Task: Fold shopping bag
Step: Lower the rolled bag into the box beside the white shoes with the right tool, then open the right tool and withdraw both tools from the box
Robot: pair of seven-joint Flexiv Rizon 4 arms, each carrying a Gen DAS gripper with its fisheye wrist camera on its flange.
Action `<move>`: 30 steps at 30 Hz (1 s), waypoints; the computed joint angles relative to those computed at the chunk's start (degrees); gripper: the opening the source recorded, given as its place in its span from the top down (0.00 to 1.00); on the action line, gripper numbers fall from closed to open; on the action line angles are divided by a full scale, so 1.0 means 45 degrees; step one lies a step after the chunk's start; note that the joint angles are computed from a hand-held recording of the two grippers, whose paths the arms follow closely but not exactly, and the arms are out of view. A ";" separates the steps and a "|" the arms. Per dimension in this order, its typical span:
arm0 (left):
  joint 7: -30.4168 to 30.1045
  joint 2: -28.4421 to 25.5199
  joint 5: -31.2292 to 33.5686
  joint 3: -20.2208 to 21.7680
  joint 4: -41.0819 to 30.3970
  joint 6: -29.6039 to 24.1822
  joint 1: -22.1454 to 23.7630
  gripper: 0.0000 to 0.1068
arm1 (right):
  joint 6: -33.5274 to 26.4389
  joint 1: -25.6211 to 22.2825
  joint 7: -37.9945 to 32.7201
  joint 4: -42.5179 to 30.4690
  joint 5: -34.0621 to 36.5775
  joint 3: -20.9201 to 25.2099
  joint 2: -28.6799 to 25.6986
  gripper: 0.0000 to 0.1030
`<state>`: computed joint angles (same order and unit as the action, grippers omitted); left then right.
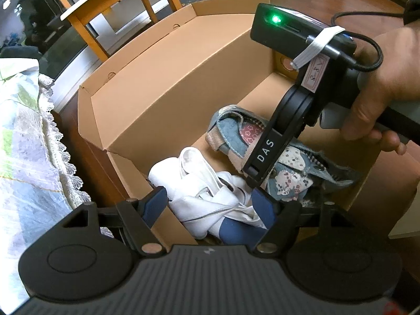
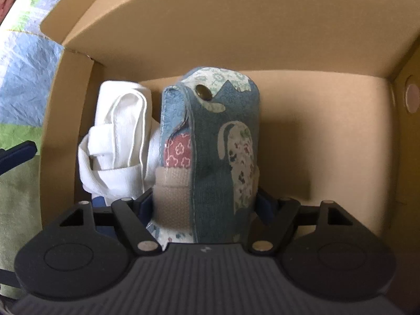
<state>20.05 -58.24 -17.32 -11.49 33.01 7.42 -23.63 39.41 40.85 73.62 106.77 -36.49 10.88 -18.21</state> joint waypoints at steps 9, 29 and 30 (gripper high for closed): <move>0.0118 0.0429 0.0008 -0.0042 0.0771 0.0281 0.0151 0.32 | -0.0178 -0.0151 -0.1489 -0.0363 0.0433 0.0001 -0.0228 0.28; -0.0091 0.0403 0.0165 0.0042 0.0672 -0.0027 0.0164 0.31 | -0.0959 -0.0024 -0.1777 -0.0348 0.0248 0.0049 0.0153 0.08; -0.0127 0.0408 0.0158 0.0042 0.0680 -0.0017 0.0172 0.31 | -0.1032 -0.0013 -0.1745 -0.0361 0.0213 0.0064 0.0173 0.06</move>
